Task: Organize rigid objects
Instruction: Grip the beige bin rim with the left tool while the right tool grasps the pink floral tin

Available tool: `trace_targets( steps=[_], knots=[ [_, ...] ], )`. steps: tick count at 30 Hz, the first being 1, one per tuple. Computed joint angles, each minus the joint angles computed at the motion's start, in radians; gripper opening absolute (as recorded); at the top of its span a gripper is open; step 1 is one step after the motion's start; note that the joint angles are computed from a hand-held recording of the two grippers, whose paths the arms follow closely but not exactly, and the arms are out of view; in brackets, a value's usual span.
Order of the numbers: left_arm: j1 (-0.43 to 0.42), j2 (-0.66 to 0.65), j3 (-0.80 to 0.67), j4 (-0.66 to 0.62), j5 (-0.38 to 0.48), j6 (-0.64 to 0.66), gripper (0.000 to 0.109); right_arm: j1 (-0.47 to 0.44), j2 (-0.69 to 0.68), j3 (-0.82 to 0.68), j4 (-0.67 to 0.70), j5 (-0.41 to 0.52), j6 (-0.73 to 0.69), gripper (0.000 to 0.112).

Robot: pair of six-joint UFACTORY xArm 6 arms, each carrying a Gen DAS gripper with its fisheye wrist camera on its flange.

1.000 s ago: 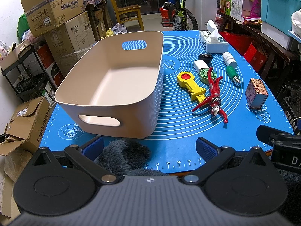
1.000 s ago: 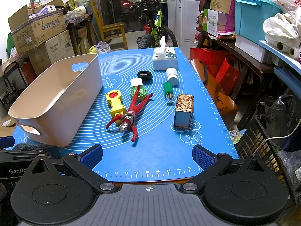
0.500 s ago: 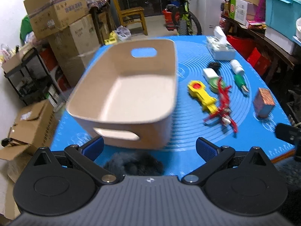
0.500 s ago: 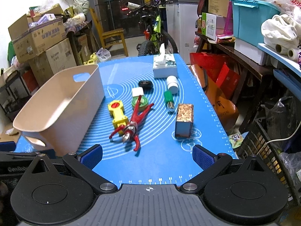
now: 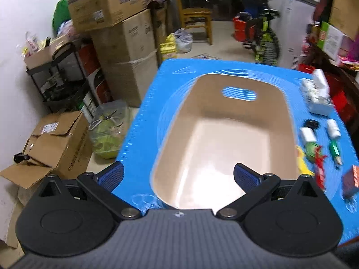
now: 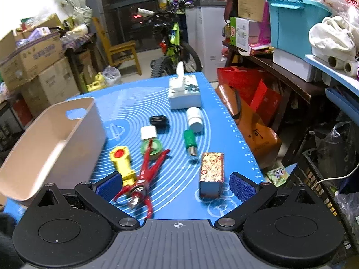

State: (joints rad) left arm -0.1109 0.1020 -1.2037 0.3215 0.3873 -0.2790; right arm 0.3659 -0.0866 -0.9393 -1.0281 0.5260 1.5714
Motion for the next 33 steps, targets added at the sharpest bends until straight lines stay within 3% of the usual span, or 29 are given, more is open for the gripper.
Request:
trace_targets(
  steps=[9,12,18,24,29,33],
  knots=[
    [0.062,0.194,-0.206,-0.123,0.112,0.160,0.101,-0.089,0.136,-0.084,0.101,-0.027,-0.142,0.101],
    [0.073,0.229,-0.244,-0.146,0.141,0.211,0.087,-0.103,0.184,-0.116,0.143,-0.026,-0.207,0.101],
    [0.084,0.272,-0.280,-0.235,0.163,0.309,0.082,-0.118,0.269,-0.176,0.216,-0.024,-0.307,0.100],
    [0.076,0.319,-0.337,-0.289,0.225,0.382,0.054,-0.128,0.331,-0.228,0.268,0.020,-0.369,0.094],
    [0.074,0.337,-0.372,-0.384,0.272,0.460,0.021,-0.142,0.360,-0.252,0.316,0.027,-0.410,0.084],
    [0.067,0.346,-0.385,-0.408,0.284,0.476,0.009,-0.134,0.389,-0.292,0.327,0.071,-0.448,0.072]
  ],
)
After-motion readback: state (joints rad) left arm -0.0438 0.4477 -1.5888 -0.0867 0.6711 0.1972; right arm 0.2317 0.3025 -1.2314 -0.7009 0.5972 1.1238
